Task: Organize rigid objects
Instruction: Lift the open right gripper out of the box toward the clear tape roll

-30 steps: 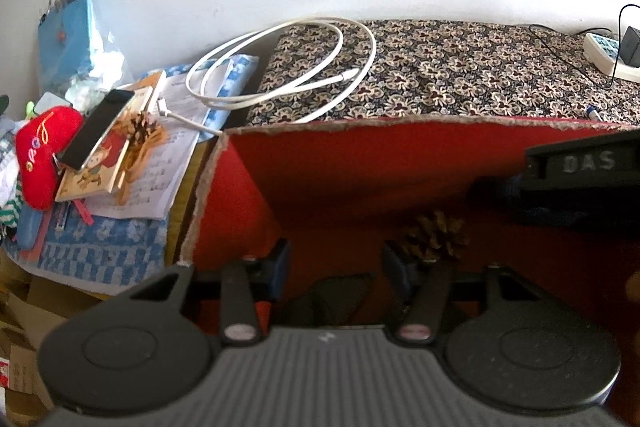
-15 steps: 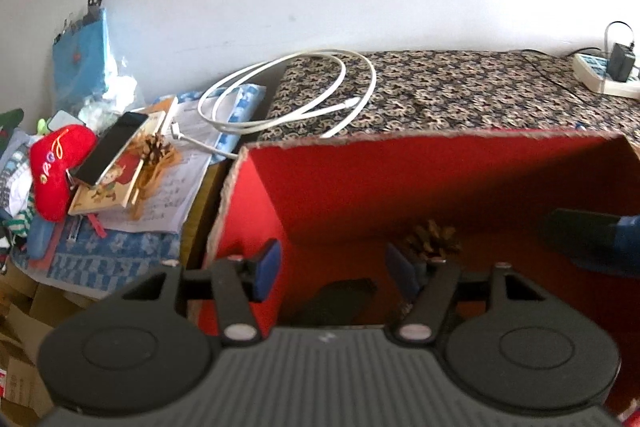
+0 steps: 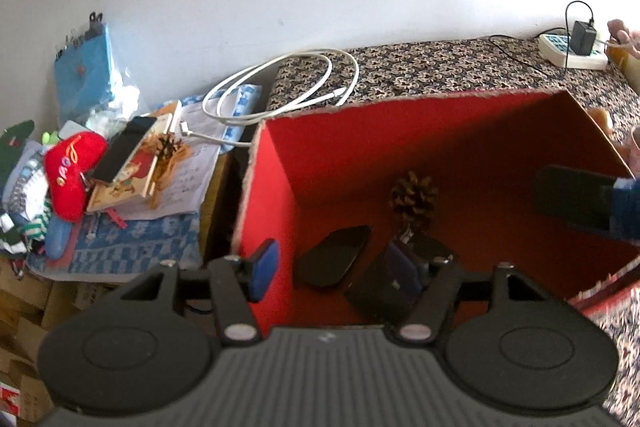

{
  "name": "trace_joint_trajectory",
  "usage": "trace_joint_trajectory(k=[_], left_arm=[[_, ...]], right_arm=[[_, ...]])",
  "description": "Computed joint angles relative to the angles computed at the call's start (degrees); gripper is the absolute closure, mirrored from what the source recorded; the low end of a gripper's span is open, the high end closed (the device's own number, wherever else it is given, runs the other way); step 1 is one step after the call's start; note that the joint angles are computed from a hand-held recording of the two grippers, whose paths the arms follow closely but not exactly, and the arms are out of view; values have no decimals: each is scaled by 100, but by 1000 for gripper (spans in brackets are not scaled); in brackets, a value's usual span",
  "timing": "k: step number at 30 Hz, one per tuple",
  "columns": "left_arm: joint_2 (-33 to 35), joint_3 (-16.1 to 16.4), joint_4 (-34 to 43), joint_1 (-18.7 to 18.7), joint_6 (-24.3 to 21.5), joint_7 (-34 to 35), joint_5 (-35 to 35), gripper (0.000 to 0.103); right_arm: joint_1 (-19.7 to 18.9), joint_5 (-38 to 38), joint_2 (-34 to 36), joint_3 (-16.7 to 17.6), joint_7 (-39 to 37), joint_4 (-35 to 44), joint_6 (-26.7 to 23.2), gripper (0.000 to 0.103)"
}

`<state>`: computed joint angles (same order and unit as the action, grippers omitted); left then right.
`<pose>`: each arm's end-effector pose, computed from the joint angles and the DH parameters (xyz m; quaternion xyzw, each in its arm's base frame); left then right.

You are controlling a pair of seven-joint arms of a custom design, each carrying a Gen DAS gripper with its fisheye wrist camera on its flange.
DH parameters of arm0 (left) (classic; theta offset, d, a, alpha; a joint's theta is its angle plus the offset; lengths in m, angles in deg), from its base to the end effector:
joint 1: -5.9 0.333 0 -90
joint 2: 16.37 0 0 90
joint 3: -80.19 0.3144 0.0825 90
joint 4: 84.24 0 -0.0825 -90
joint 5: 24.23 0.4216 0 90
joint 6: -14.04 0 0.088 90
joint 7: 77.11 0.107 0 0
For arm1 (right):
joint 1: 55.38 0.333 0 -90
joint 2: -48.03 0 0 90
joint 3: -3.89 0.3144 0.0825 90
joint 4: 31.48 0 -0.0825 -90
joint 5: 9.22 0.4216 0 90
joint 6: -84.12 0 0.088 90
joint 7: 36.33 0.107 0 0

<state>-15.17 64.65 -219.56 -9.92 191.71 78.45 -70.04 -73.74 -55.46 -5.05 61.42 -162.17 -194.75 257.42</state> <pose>0.5072 -0.2387 0.3565 -0.3067 0.8819 -0.2873 0.2134 0.3156 0.2513 0.3561 -0.2516 0.8100 -0.2425 0.4709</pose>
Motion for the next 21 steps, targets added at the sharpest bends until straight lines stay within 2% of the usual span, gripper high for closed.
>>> trace_joint_trajectory(k=[2,6,12,15,17,21], left_arm=[[-147,-18,-63,-11,-32,700,-706,29],[-400,182,-197,-99,-313,934,-942,28],[-632,440,-355,-295,-405,1727,-1660,26],[-651,486,-394,-293,-444,1791,-1701,25],[-675,523,-397,-319,-429,2027,-1963,25],[-809,582,-460,-214,-727,1822,-1775,25]], right_arm=[[71,17,45,-49,-33,-2,59,80],[324,88,269,-187,-255,53,-118,80],[504,-95,610,-332,-430,154,-100,80],[561,-184,765,-320,-461,247,-224,80],[598,-279,853,-355,-425,264,-215,80],[667,-397,818,-291,-185,236,-185,80]])
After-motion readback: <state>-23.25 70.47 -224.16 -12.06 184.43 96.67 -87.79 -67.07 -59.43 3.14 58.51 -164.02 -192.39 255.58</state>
